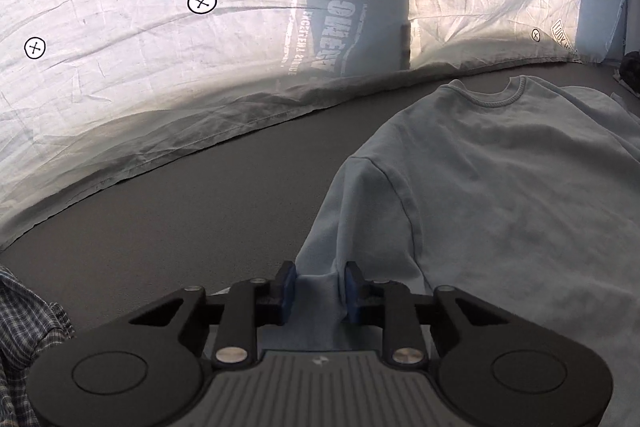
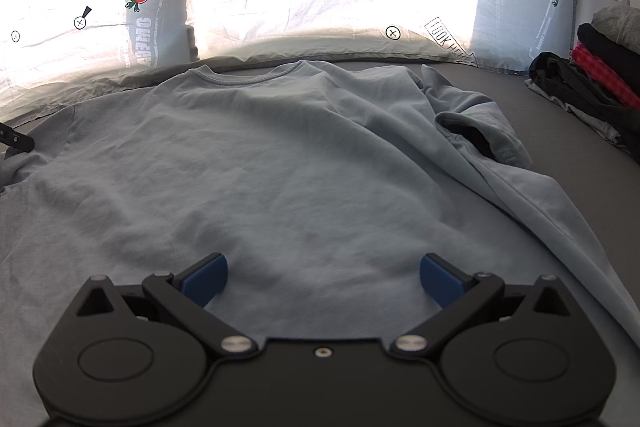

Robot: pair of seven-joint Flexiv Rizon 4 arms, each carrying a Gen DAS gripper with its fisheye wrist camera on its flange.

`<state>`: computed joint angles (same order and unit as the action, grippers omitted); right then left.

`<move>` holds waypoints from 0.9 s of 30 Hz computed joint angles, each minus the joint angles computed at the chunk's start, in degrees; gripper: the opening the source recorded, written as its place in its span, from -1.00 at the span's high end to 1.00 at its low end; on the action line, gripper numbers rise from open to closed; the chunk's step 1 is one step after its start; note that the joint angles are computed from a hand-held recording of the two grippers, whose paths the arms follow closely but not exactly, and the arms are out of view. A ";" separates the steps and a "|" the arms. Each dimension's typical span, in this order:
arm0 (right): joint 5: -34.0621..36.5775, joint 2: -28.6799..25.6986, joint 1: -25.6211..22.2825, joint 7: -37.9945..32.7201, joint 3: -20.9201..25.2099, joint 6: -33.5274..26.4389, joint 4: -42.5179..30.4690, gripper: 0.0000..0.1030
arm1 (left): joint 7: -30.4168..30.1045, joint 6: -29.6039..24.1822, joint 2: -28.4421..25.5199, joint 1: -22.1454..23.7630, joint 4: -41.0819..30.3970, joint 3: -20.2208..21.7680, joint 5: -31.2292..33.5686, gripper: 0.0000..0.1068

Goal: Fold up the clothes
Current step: 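Grasp the t-shirt edge with the left tool and pull it flat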

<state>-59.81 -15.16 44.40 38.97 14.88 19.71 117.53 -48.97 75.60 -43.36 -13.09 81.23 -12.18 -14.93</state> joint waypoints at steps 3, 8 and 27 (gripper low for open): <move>-0.05 0.09 -0.05 0.03 0.02 0.08 0.15 -1.00 | -2.05 -4.86 -1.30 0.91 -4.42 -0.11 -2.42 0.79; -0.08 0.14 -0.10 0.09 0.05 0.12 0.26 -1.00 | -6.19 -8.53 -5.07 -2.80 -12.54 6.85 2.10 0.62; -0.17 0.07 -0.08 0.14 0.02 0.17 0.18 -1.00 | -12.78 -4.59 -3.96 4.82 -6.59 0.52 -0.15 0.34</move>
<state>-59.98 -15.09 44.32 39.11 14.90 19.87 117.71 -61.75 71.01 -47.32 -8.27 74.64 -11.66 -15.08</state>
